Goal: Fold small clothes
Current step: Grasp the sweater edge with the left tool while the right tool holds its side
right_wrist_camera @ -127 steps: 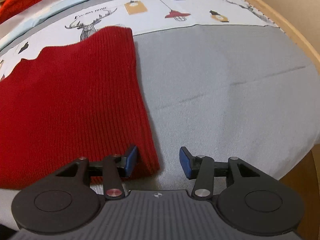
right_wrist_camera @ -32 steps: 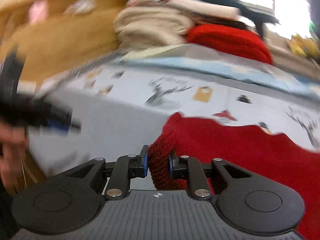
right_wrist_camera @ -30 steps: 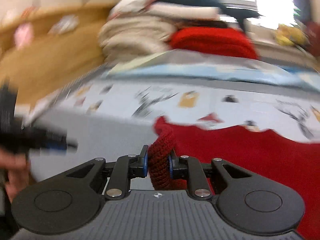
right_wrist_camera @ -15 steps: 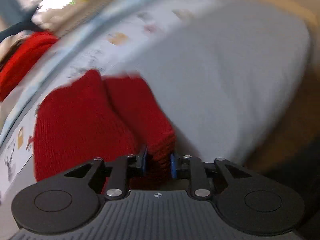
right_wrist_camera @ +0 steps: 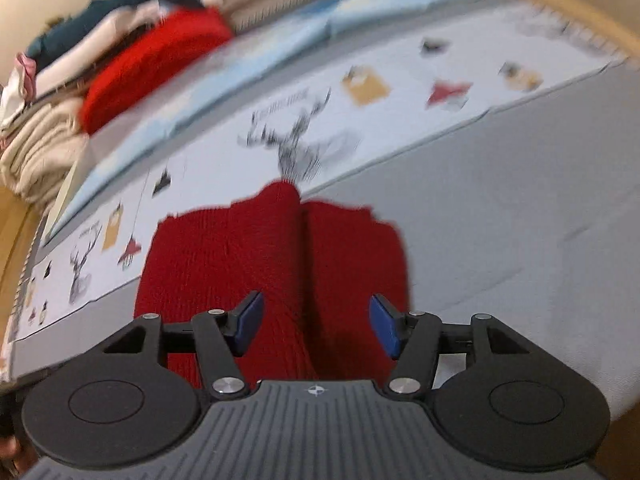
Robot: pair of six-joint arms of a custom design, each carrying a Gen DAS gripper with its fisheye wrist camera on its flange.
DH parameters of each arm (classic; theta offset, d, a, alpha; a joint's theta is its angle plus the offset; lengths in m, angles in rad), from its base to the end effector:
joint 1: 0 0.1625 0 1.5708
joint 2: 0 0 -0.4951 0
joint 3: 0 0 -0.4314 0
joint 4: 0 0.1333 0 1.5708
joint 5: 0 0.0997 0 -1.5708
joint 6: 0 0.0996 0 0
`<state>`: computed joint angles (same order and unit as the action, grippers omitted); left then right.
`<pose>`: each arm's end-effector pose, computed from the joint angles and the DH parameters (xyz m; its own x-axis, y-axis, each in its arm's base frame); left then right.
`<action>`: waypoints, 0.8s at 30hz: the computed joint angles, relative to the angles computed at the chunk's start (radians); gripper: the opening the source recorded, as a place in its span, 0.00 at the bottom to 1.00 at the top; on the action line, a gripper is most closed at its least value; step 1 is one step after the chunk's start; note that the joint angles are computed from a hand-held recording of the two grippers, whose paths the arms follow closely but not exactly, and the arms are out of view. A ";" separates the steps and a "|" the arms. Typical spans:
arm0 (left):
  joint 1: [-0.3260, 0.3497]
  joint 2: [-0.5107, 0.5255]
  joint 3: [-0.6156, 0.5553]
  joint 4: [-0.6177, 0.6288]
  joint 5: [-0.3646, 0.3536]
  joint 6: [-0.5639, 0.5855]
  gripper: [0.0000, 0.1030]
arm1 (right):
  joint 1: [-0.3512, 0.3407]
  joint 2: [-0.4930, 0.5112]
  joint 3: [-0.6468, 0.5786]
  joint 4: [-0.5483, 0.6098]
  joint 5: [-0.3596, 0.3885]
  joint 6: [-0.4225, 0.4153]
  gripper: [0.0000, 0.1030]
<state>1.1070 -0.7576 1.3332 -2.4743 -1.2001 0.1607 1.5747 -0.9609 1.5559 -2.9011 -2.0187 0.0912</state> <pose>-0.2269 -0.8323 0.2121 -0.8066 0.4441 -0.3901 0.5598 0.7858 -0.2630 0.0932 -0.7747 0.3268 -0.8990 0.3533 0.2588 0.0793 0.7124 -0.6973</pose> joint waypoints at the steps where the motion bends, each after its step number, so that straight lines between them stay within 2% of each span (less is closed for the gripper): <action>1: 0.000 -0.002 0.006 0.002 -0.024 0.007 0.33 | -0.005 0.015 -0.012 0.004 0.018 0.003 0.59; 4: 0.000 -0.009 0.021 0.016 -0.086 0.028 0.36 | -0.026 0.049 -0.042 0.029 0.095 0.035 0.58; 6: 0.001 -0.009 0.022 0.038 -0.129 0.046 0.36 | -0.025 0.069 -0.069 0.040 0.120 0.055 0.58; 7: 0.002 -0.005 0.019 0.049 -0.151 0.066 0.36 | -0.022 0.079 -0.079 0.029 0.133 0.022 0.53; 9: 0.000 0.000 0.018 0.058 -0.174 0.107 0.36 | -0.004 0.098 -0.097 0.029 0.084 -0.070 0.32; 10: -0.001 0.003 0.018 0.065 -0.183 0.126 0.36 | 0.002 0.101 -0.093 -0.001 0.075 -0.110 0.21; 11: -0.001 0.006 0.019 0.070 -0.187 0.136 0.36 | 0.003 0.097 -0.075 -0.072 0.094 -0.130 0.17; 13: -0.003 0.014 0.018 0.091 -0.181 0.145 0.38 | 0.005 0.081 -0.024 -0.281 0.183 -0.183 0.15; 14: -0.003 0.018 0.018 0.099 -0.177 0.145 0.39 | 0.010 0.069 -0.005 -0.344 0.227 -0.220 0.15; 15: -0.003 0.022 0.017 0.107 -0.173 0.144 0.40 | 0.016 0.062 0.003 -0.364 0.228 -0.264 0.15; 16: -0.004 0.030 0.008 0.135 -0.158 0.142 0.40 | 0.021 0.063 -0.001 -0.343 0.188 -0.278 0.15; 17: -0.005 0.037 0.002 0.163 -0.138 0.144 0.41 | 0.022 0.069 -0.016 -0.279 0.121 -0.260 0.17; 19: -0.004 0.048 -0.006 0.205 -0.103 0.150 0.44 | 0.010 0.097 -0.060 -0.073 -0.044 -0.144 0.19; 20: -0.005 0.050 -0.005 0.210 -0.094 0.148 0.44 | 0.006 0.097 -0.069 -0.013 -0.078 -0.074 0.32; 21: -0.007 0.052 -0.004 0.213 -0.085 0.146 0.44 | 0.004 0.079 -0.067 0.005 -0.070 -0.032 0.39; 22: -0.006 0.052 -0.002 0.216 -0.079 0.144 0.44 | 0.003 0.065 -0.057 -0.018 -0.037 -0.031 0.41; 24: -0.003 0.055 -0.012 0.237 -0.084 0.129 0.44 | 0.015 0.046 -0.014 -0.123 -0.028 -0.111 0.41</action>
